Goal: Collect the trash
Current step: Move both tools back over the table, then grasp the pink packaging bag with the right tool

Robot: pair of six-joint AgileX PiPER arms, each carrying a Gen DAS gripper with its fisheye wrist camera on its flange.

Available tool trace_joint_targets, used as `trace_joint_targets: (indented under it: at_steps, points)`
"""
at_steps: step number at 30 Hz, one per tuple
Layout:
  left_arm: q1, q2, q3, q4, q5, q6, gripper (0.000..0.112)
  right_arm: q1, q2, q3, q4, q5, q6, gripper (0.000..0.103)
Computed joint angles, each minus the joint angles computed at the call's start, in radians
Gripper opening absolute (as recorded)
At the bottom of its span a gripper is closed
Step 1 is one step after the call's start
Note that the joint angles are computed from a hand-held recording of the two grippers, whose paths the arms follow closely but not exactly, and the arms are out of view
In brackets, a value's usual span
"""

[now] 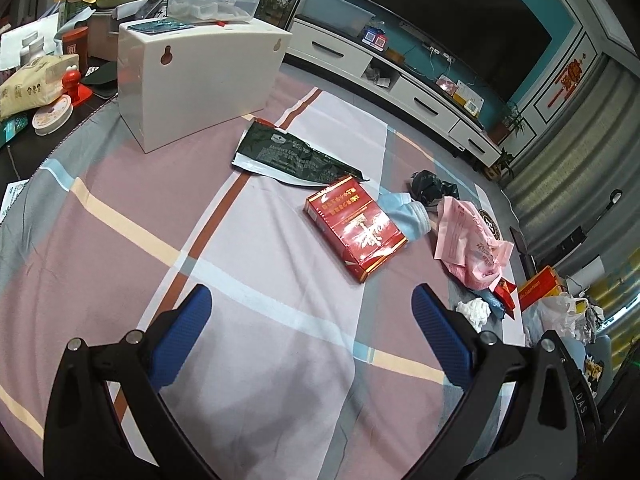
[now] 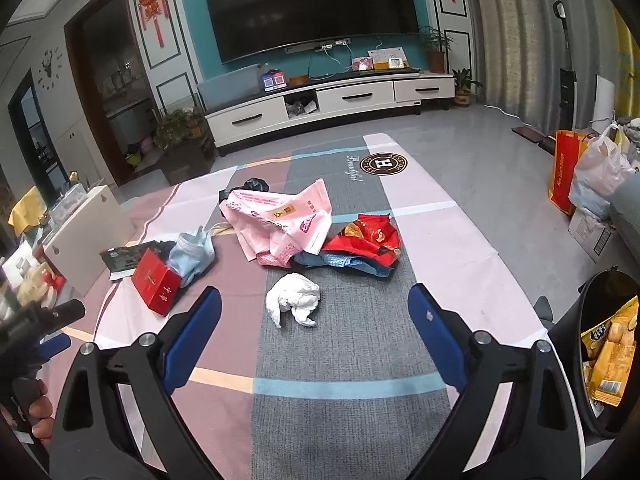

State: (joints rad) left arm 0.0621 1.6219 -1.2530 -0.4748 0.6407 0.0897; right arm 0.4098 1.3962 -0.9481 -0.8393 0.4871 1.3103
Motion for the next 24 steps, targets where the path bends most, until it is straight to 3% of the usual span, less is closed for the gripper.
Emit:
trace_joint_targets:
  at_steps: [4, 9, 13, 16, 19, 24]
  points:
    - [0.029, 0.011, -0.01, -0.055, 0.013, 0.041, 0.1, -0.062, 0.006, -0.02, 0.207, -0.074, -0.19, 0.093]
    - [0.065, 0.055, -0.044, -0.082, 0.043, 0.037, 0.1, -0.115, 0.141, -0.216, 0.465, -0.028, -0.477, 0.093]
    - [0.084, 0.084, -0.064, -0.107, 0.068, 0.042, 0.1, -0.154, 0.318, -0.462, 0.569, 0.088, -0.62, 0.095]
    - [0.083, 0.094, -0.072, -0.094, 0.067, 0.029, 0.1, -0.165, 0.494, -0.698, 0.562, 0.231, -0.63, 0.099]
    - [0.076, 0.098, -0.074, -0.08, 0.069, 0.021, 0.1, -0.18, 0.647, -0.936, 0.633, 0.37, -0.748, 0.099]
    - [0.072, 0.111, -0.088, -0.076, 0.083, 0.017, 0.1, -0.145, 0.819, -1.19, 0.57, 0.532, -0.823, 0.099]
